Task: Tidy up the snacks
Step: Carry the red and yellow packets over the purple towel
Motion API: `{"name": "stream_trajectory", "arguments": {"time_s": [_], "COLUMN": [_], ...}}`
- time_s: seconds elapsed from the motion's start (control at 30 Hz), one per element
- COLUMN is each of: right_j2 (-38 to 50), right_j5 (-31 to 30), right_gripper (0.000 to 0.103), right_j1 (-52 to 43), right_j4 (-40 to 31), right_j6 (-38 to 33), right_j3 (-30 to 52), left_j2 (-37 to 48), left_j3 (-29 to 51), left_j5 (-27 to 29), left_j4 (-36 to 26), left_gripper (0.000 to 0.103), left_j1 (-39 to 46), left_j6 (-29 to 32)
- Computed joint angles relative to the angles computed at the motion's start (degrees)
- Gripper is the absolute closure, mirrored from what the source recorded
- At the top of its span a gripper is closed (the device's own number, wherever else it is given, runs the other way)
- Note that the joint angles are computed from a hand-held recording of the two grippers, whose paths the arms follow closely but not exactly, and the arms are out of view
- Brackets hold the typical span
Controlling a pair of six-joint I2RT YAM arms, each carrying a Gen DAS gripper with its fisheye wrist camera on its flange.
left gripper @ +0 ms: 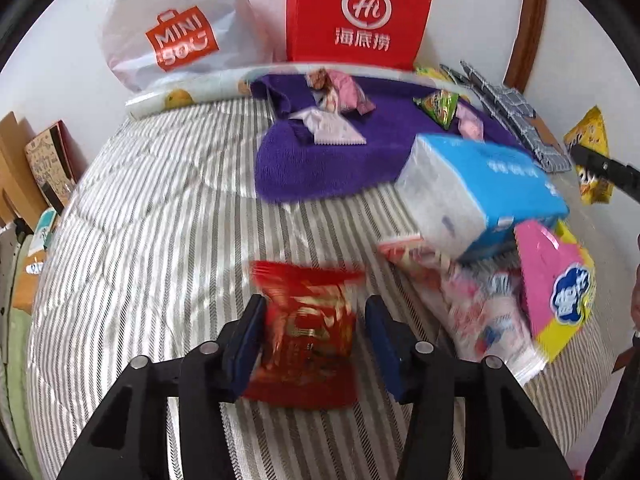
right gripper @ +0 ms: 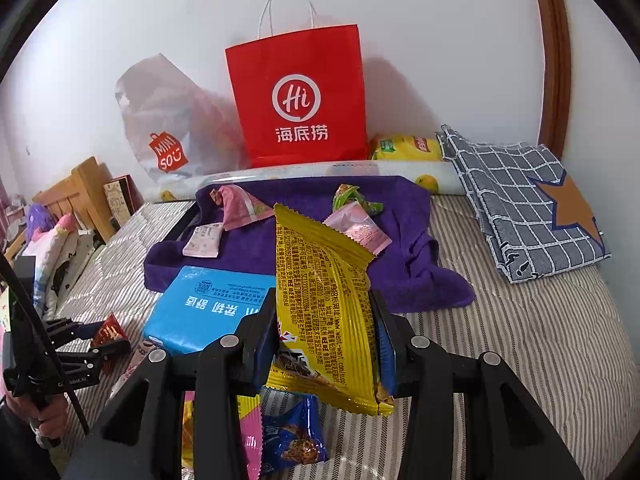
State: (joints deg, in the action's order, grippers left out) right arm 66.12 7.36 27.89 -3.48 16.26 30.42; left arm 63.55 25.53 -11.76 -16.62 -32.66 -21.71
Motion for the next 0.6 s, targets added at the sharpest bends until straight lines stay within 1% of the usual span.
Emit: {"name": "stream_trajectory", "arguments": {"time_s": [0.03,0.07,0.1,0.13,0.17,0.27,0.43,0.6], "right_j2": [-0.23,-0.40,-0.56,-0.85,-1.23,-2.09,-2.70,-3.51], "right_j5": [0.10,0.32,0.51,0.73,0.73,0.66,2.19,1.82], "right_gripper": [0.060,0.060,0.060,0.060,0.060,0.060,0.061,0.062], "right_j1": [0.08,0.27,0.36,0.46,0.47,0.53,1.53,0.47], "right_j4": [-0.13,-0.39,-0.63,-0.89,-1.07,-1.47,-2.24,-2.14], "right_j6": [0.01,0.10,0.17,0.30,0.34,0.54,-0.05,-1.24], "right_j3": [-0.10,-0.09,-0.09,-0.16,-0.29,-0.56,-0.23,-0.59], "left_j2": [-0.43,-0.59,-0.59,-1.39,-2.30,-4.01,-7.36,-10.64], "left_j3": [-0.74,-1.00,-1.04,-1.39,-1.70,-1.95,-1.82,-0.07], "left_j5": [-0.94,-3.76,-4.57,-5.12,-4.87,-3.48,-2.84,-5.91], "left_j4": [0.61,0.09,-0.05,-0.21,-0.35,-0.80,-0.97,0.63], "left_gripper": [0.051,0.050,0.050,0.053,0.059,0.061,0.061,0.061], "left_j1": [-0.71,-2.62,-3.33,-3.96,-4.11,-3.20,-2.39,-4.59], "left_j6": [0.44,-0.20,-0.64,-1.28,-1.62,-2.33,-3.10,-2.46]}}
